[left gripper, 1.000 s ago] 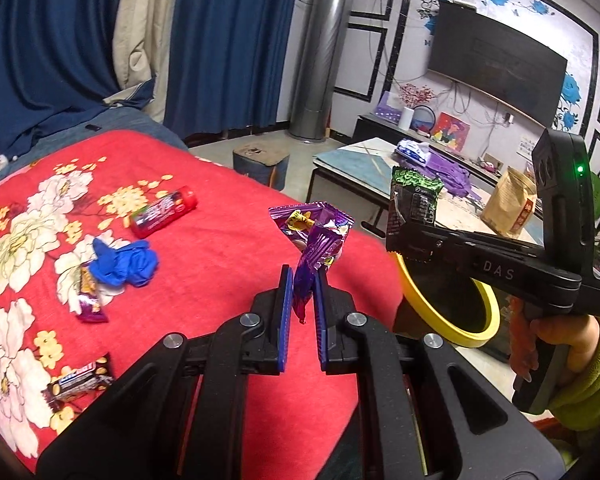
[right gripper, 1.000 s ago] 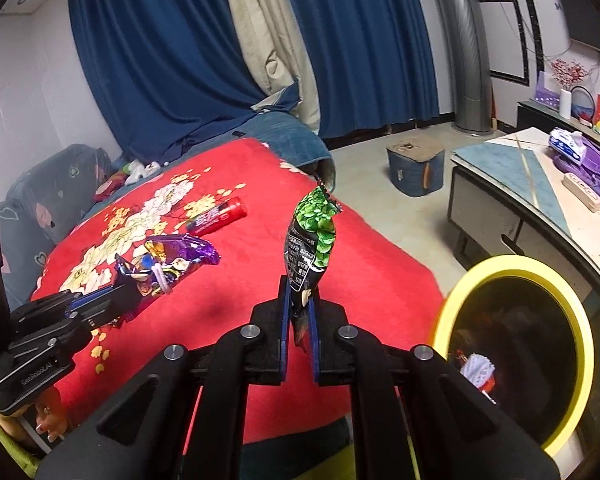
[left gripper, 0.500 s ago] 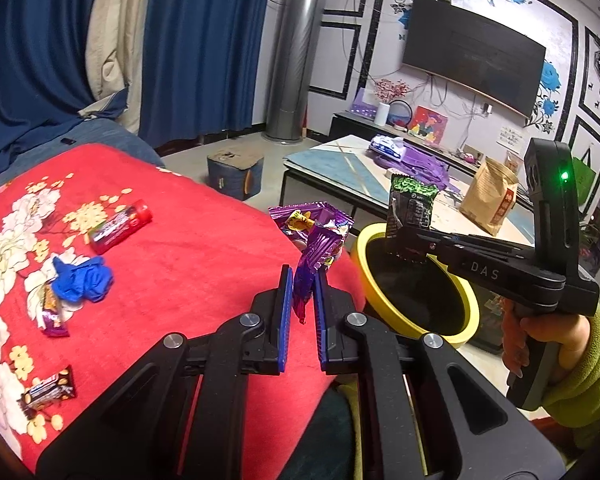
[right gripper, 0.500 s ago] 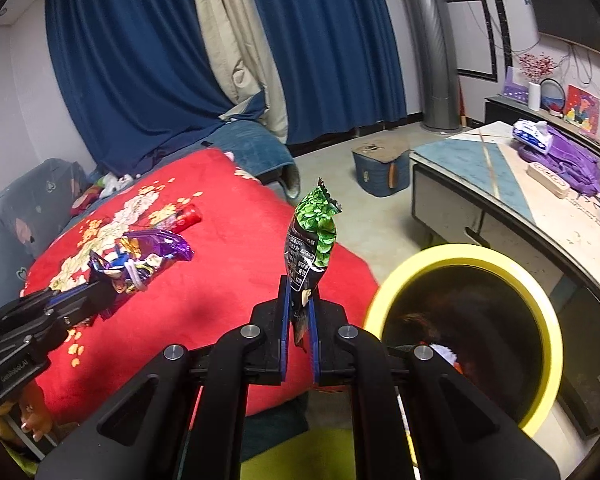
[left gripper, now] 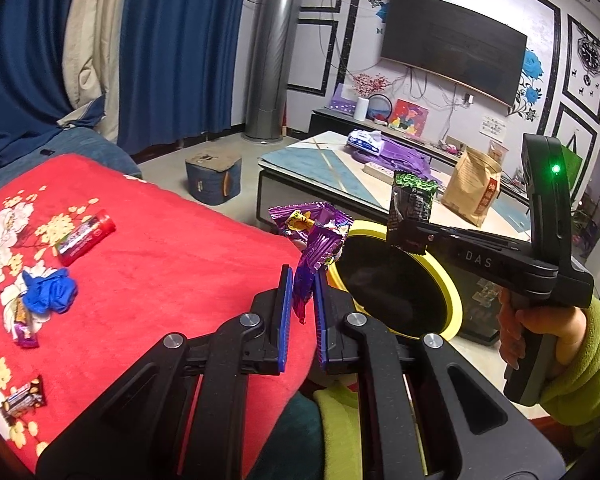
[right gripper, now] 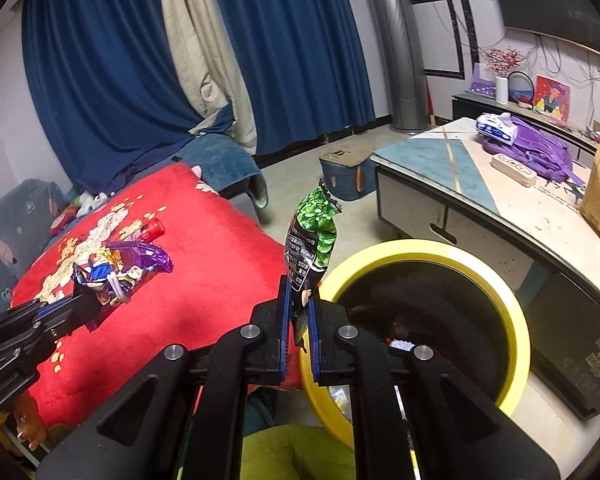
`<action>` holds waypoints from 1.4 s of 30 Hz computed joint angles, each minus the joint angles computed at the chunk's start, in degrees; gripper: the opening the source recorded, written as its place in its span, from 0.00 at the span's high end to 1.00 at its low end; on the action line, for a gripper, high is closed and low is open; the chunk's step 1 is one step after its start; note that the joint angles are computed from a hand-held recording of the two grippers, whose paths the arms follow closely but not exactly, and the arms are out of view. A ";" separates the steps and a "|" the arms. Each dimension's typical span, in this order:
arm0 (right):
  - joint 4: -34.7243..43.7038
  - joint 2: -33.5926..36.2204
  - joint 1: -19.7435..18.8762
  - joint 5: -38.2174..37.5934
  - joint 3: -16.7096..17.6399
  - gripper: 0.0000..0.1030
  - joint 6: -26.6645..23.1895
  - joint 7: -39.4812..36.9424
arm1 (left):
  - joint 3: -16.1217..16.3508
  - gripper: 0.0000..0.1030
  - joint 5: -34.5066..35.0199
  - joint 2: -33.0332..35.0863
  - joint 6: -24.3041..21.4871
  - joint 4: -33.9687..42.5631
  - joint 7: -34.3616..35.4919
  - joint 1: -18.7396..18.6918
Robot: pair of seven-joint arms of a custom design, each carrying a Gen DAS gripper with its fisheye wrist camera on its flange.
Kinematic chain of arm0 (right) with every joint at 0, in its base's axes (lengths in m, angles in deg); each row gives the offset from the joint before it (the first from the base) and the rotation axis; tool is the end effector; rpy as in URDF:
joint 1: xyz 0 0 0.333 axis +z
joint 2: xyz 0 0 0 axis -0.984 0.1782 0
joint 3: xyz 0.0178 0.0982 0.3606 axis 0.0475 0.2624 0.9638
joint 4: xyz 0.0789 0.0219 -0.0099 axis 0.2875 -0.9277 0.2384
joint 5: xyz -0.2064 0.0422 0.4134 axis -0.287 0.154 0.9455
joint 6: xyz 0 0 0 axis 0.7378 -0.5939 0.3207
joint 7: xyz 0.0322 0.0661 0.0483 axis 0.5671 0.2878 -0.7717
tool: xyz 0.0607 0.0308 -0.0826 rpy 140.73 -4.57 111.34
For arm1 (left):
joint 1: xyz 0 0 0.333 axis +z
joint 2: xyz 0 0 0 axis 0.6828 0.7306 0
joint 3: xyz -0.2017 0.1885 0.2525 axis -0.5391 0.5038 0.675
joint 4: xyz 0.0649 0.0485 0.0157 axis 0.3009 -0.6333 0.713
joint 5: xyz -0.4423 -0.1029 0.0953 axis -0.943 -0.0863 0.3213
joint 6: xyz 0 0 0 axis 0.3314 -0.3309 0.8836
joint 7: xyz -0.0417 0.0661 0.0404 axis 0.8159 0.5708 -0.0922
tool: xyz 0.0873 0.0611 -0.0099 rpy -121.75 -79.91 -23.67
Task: Collect trash
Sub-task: 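Carry both wrappers over the yellow bin and open both tools to drop them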
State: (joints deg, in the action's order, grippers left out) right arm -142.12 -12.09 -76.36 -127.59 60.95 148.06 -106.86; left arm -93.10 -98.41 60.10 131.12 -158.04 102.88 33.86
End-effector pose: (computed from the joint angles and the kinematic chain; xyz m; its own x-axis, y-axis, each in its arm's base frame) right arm 0.6067 0.0981 0.4379 -0.1416 -0.9646 -0.2225 -0.5592 0.2634 -0.7861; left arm 0.6509 -0.2626 0.4383 -0.6868 -0.7121 0.1454 -0.4838 0.2986 -0.8227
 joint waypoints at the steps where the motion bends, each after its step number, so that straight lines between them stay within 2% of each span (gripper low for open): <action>1: -0.24 -0.08 -0.06 0.30 -0.06 0.92 0.04 -0.19 | -0.05 0.94 0.25 0.17 -0.11 0.10 -0.16 -0.12; 29: -6.25 -3.10 -3.05 1.23 -1.64 0.92 -2.34 4.13 | -3.50 0.94 12.26 6.01 -1.94 4.46 -6.35 -1.58; 42: -7.77 -1.99 -4.34 7.53 -2.51 0.92 -1.18 0.61 | -5.12 0.94 20.82 9.70 -2.18 6.74 -12.55 -1.33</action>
State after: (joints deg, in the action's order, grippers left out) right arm -149.89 -14.07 -80.70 -120.05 58.45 146.88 -106.24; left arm -98.22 -77.59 69.80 128.94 -151.30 90.33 32.53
